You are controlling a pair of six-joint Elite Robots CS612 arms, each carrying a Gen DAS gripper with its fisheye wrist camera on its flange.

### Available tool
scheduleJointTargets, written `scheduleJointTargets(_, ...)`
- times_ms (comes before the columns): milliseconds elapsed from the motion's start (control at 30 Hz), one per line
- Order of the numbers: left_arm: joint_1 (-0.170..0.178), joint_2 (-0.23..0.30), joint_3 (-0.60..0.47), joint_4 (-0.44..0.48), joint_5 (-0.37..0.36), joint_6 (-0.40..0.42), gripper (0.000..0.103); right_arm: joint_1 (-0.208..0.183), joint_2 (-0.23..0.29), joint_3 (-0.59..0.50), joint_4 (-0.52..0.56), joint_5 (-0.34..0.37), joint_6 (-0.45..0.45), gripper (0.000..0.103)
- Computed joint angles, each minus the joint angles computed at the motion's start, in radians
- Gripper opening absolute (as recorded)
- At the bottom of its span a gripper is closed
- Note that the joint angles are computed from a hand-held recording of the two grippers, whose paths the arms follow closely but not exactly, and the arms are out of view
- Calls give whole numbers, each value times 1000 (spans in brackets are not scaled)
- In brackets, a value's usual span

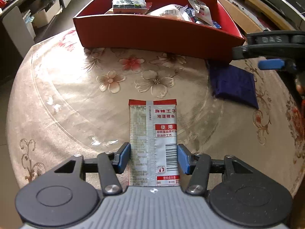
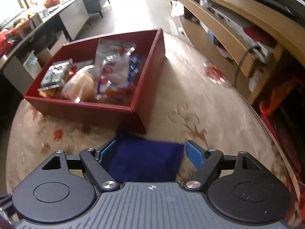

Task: Organize snacks
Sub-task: 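Grasp the red-white strip pack with the left tool while the right tool grasps the blue pouch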

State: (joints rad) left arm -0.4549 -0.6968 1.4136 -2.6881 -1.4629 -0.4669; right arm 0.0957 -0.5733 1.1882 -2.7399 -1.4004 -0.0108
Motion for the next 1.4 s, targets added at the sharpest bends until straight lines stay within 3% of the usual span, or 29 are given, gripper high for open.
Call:
scheduleJointTargets(133,5,1,-2,-4,-18,3,54,13,18,-38,88,-30,-7,85)
scheduleJointTargets(233,10,3,-4,-8,-33,-6,54,33,23,-55,156,-124,19,86)
scheduleJointTargets(433,12,6,-5,-15,-38,-15,55,49,33,-64,173,-147,71,93)
scheduleJointTargets(533,10,6,-6,-12,-34,-12,58,49,35,-71,179,-91,78,93)
scheduleJointTargets(633,10,9,-11,-8,-40,-15,62,62,41,-72,168,-159,42,92)
scheduleJointTargets(833,8,9,-9,-11,-35,-10,62,55,15,-34,153,-111,-11,70)
scheduleJointTargets(933,9,8,-7,-13,-37,-9,62,35,-4,-8,141,-68,-3,47)
scheduleJointTargets(1000,9,8,-10,-7,-37,-16,62,25,-9,3,138,-41,16,45)
scheduleJointTargets(1100,8,9,-12,-3,-34,-16,63,13,-23,28,117,-13,74,57)
scheduleJointTargets(1133,8,10,-13,-2,-34,-15,63,10,-27,34,106,-11,111,77)
scheduleJointTargets(1167,8,9,-13,-3,-36,-15,63,10,-29,37,95,-12,146,89)
scheduleJointTargets(1233,11,8,-11,-4,-45,-14,63,15,-28,41,64,11,145,88)
scheduleJointTargets(1300,15,6,-8,-7,-59,-16,63,24,-21,27,66,31,39,89)
scheduleJointTargets(1367,17,6,-5,-13,-65,-19,63,44,-7,-5,99,-35,-32,92)
scheduleJointTargets(1400,18,7,-5,-15,-66,-18,63,49,1,-21,124,-57,-11,92)
